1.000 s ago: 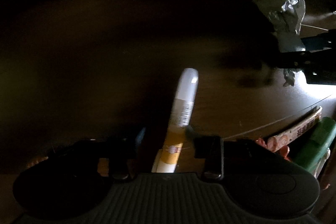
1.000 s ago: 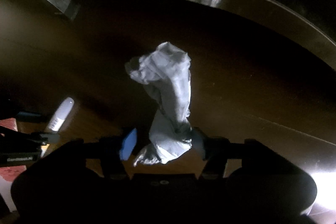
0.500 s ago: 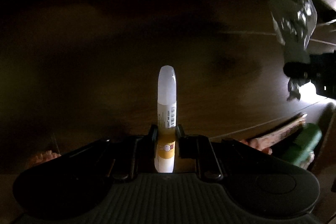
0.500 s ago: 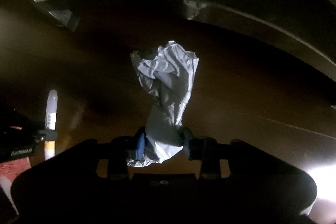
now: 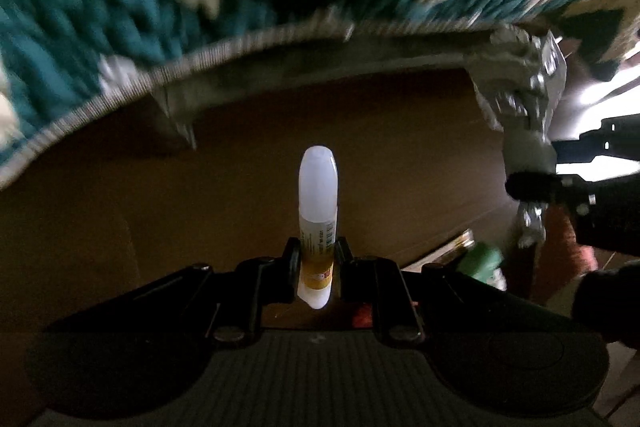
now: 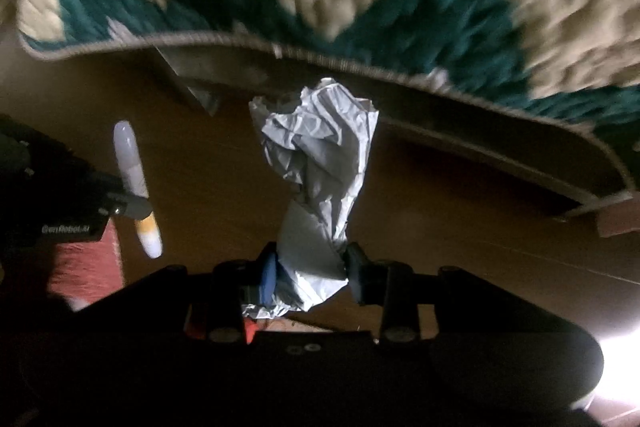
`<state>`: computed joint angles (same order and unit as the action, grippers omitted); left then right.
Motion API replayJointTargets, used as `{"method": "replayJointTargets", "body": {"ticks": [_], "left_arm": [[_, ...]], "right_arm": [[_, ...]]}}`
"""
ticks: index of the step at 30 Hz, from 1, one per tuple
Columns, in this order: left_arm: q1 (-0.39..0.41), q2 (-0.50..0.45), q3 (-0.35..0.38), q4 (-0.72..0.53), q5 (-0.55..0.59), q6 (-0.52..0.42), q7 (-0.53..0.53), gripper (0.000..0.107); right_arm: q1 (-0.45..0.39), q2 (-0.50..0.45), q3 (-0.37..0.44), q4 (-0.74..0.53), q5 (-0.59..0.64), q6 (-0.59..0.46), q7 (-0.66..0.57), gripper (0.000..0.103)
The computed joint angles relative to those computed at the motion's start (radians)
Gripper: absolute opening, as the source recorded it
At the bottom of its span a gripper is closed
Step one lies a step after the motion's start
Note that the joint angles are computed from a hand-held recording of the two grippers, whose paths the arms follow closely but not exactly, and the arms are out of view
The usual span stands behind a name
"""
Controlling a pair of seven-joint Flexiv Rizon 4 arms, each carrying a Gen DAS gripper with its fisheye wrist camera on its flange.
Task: Collect trash
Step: 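Lift the glue stick and crumpled paper up to the teal wastebasket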
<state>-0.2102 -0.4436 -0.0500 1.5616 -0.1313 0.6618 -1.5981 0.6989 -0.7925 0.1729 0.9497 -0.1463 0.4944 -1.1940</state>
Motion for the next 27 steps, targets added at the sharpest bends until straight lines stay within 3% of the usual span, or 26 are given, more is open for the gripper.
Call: {"method": "replayJointTargets", "body": {"ticks": [5, 14, 21, 27], "left_arm": [[-0.022, 0.086, 0.000, -0.046, 0.021, -0.023, -0.034, 0.017], [-0.069, 0.187, 0.003, -0.242, 0.161, -0.163, -0.173, 0.017], [-0.104, 0.184, -0.003, -0.473, 0.283, -0.310, -0.264, 0.017], [-0.141, 0.120, 0.005, -0.728, 0.367, -0.416, -0.277, 0.017]], "right_arm": [[0.007, 0.114, 0.005, 0.036, -0.020, 0.005, 0.001, 0.034], [0.020, 0.265, 0.008, 0.021, -0.066, 0.042, 0.020, 0.034], [0.056, 0.281, -0.010, -0.134, -0.112, 0.011, -0.019, 0.034], [0.099, 0.214, -0.057, -0.345, -0.161, -0.027, -0.061, 0.034]]}}
